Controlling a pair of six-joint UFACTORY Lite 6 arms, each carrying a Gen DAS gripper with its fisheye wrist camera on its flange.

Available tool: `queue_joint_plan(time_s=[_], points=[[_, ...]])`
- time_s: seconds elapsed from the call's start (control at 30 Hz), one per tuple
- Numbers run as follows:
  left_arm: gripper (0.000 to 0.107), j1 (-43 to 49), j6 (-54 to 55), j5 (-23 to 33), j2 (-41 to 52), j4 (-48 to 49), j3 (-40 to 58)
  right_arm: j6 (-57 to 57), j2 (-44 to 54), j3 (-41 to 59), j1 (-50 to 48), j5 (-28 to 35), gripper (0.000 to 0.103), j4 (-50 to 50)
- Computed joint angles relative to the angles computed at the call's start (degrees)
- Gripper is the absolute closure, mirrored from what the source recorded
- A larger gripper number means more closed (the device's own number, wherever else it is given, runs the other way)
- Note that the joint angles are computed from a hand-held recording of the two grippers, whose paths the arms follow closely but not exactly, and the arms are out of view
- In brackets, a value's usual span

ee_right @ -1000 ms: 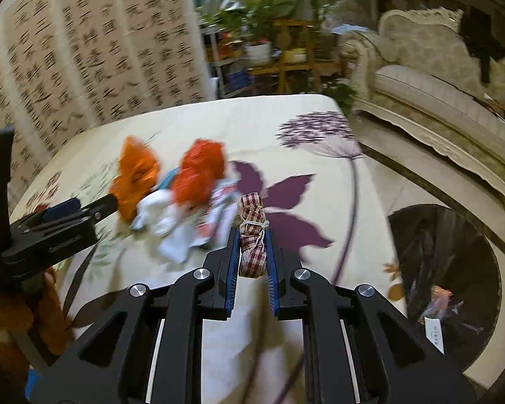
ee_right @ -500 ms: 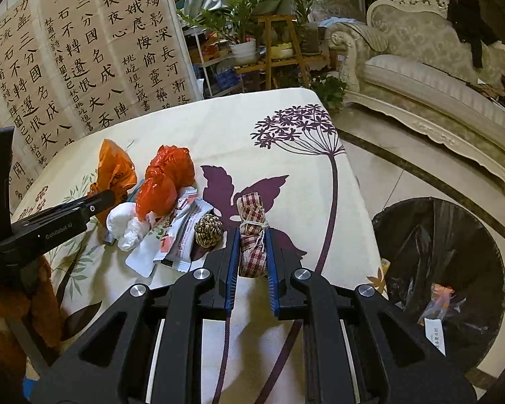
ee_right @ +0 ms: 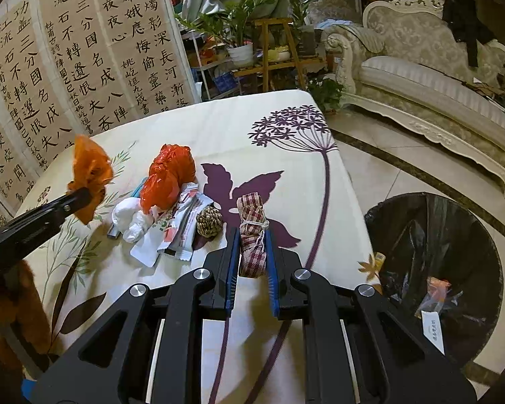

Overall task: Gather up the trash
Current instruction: 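Carry the orange bag and checkered bundle over the bin with both tools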

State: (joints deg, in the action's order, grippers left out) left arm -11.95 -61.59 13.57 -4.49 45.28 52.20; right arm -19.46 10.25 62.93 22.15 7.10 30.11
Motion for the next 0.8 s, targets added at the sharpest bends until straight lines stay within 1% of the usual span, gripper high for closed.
queue_joint_plan(time_s=[0.17,0.27,0.4,0.57,0.7,0.8], points=[[0.075,-5.0,-1.0,2.5,-4.3,-1.0,-1.2,1.4,-5.0,-5.2,-2.0,-0.8,0.088,-1.7],[0.075,-9.7,-4.7,3.9,-4.7,1.4,-0.4,-2.6,-7.9,-8.3,-4.7,-1.0,0.088,1.7],[0.075,-15.2,-9.3,4.9,-3.0,4.5,1.6,-11.8,-12.3,-12.8,-10.1,-0.6,0.088,10.0],[0.075,-21.8,-14.5,4.8,3.4,8.4,7.1,-24.9,-15.6,-16.6,-17.4,0.2,0.088,21.2],[0.075,-26.1,-17.1,4.6,11.2,10.4,13.8,-34.6,-16.2,-18.3,-23.2,0.5,0.088,29.2],[0.075,-28.0,-16.1,4.3,16.9,9.4,18.8,-41.6,-16.2,-18.9,-26.0,0.6,0.088,35.1]])
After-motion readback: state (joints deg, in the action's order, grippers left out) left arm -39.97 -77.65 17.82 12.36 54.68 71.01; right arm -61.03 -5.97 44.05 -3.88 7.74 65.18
